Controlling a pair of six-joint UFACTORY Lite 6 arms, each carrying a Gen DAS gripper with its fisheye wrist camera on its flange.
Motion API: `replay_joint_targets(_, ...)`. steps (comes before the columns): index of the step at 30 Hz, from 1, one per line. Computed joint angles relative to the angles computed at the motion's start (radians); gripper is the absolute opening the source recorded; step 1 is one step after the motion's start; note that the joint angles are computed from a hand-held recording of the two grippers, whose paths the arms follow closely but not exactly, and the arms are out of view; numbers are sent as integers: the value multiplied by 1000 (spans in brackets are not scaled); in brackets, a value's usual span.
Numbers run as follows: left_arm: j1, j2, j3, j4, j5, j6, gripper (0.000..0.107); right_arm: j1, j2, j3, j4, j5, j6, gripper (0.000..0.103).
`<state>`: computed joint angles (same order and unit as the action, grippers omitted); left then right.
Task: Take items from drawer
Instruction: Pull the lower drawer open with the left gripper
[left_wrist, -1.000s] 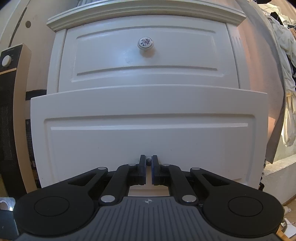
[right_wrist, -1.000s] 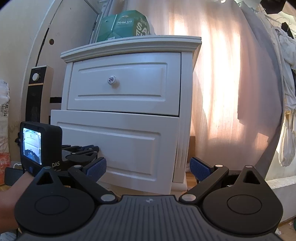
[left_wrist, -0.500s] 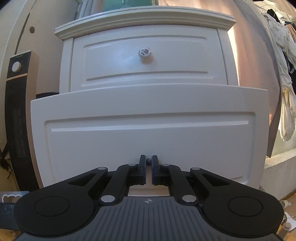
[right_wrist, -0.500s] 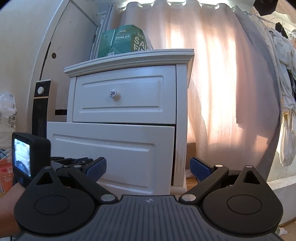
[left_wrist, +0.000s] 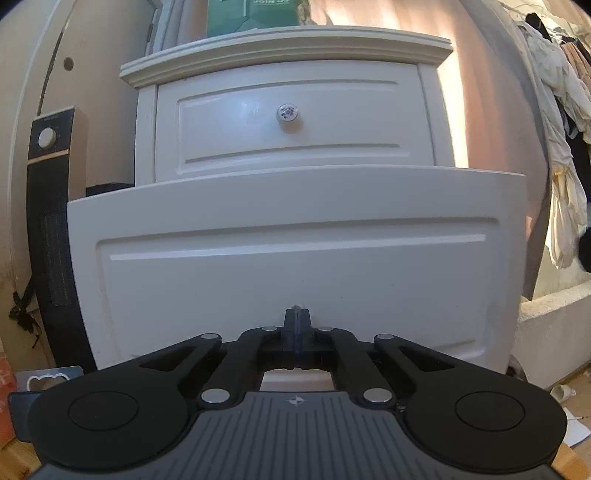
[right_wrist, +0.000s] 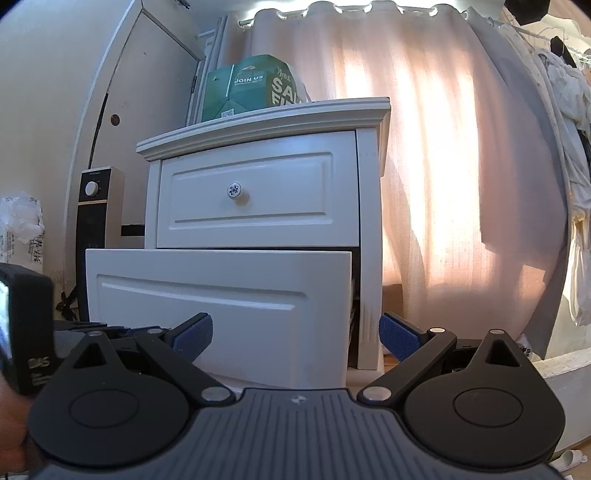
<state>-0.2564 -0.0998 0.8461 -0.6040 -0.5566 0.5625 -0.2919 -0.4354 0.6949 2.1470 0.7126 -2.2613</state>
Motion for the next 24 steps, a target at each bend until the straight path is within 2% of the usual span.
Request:
replay_joint_targets(9,3,-16,-5,-5,-14,-6,0,0,13,4,-3,8,1,103)
replay_joint_targets(24,25,-40,-24,52,17,-84,0,11,12,9,3,-9,-1,103)
